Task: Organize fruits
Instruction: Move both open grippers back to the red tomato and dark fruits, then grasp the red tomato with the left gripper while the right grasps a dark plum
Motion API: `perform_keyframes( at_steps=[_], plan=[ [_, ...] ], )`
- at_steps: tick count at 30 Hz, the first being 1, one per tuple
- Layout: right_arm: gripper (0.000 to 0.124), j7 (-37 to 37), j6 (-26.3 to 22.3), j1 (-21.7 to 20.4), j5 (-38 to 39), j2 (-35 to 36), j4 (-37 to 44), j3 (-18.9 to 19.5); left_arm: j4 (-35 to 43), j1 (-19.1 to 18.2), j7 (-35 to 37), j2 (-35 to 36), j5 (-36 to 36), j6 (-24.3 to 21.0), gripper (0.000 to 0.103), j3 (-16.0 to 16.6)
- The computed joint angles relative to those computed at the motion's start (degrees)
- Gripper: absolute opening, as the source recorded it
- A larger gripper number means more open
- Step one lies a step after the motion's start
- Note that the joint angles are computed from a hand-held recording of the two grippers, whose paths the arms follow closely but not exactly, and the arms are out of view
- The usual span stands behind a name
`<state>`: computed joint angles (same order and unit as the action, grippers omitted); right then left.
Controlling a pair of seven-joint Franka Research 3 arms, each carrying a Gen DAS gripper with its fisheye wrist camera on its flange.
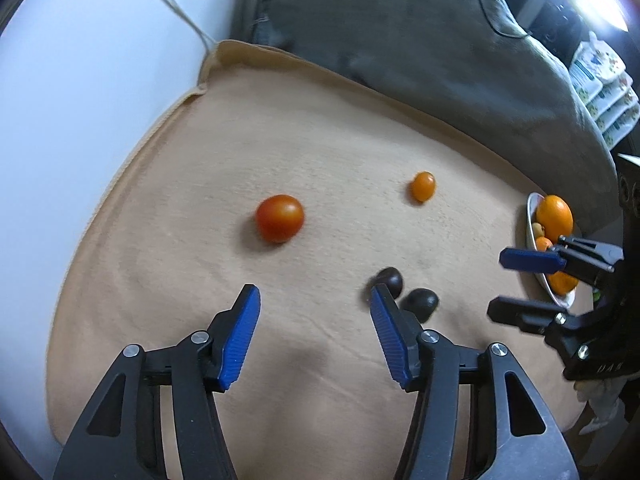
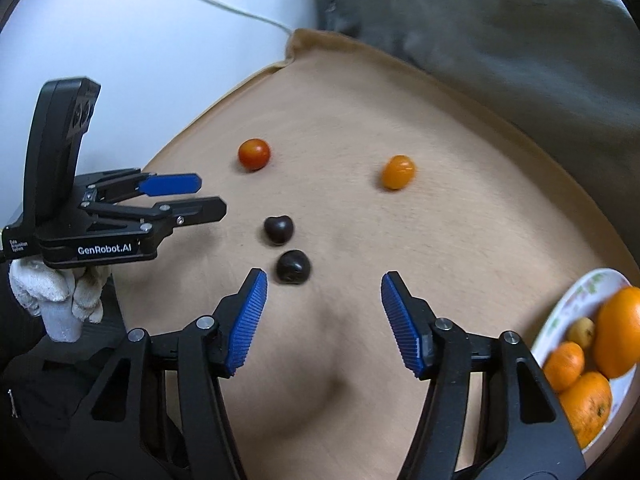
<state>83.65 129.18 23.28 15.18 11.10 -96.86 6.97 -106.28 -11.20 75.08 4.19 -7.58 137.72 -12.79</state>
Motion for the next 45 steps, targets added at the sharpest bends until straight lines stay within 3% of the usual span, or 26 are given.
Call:
perform_keyframes(
  at_steps=[3,7,21,28,41,45],
  plan=[
    [0.061,-0.41,-1.13,0.38,-0.23,1.75,1.75,0.26,-0.07,0.39,0.04,0.21,-0.57,0.41,0.056,0.25],
    [0.051,-0.77,-2.89,0.86,-0.51,4.01,3.99,0.37,0.51,0.99,0.26,1.03,-0.88,0.62,0.055,0.48],
    [0.047,0.25,-4.94,2.24,-1.56,9.12,9.25,0.18,4.74,1.62,0.51,5.26,0.89,-0.21,0.053,-0.03],
    [0.039,0.42,-5.88,2.96,-2.91,10.63,10.96,0.01,6.91,1.43,-0.17,7.22,3.38,-1.18,0.053,-0.2],
    [0.028,-0.45,-6.3,2.95,-2.88,10.53,10.78,0.07,9.64,1.36,-1.79,9.22,6.53,-3.03,0.032,0.02],
    [0.027,-0.39,-6.08,3.17,-3.19,10.69,10.94,0.02,9.51,1.44,-1.81,9.08,7.07,-2.93,0.032,0.01]
  ],
)
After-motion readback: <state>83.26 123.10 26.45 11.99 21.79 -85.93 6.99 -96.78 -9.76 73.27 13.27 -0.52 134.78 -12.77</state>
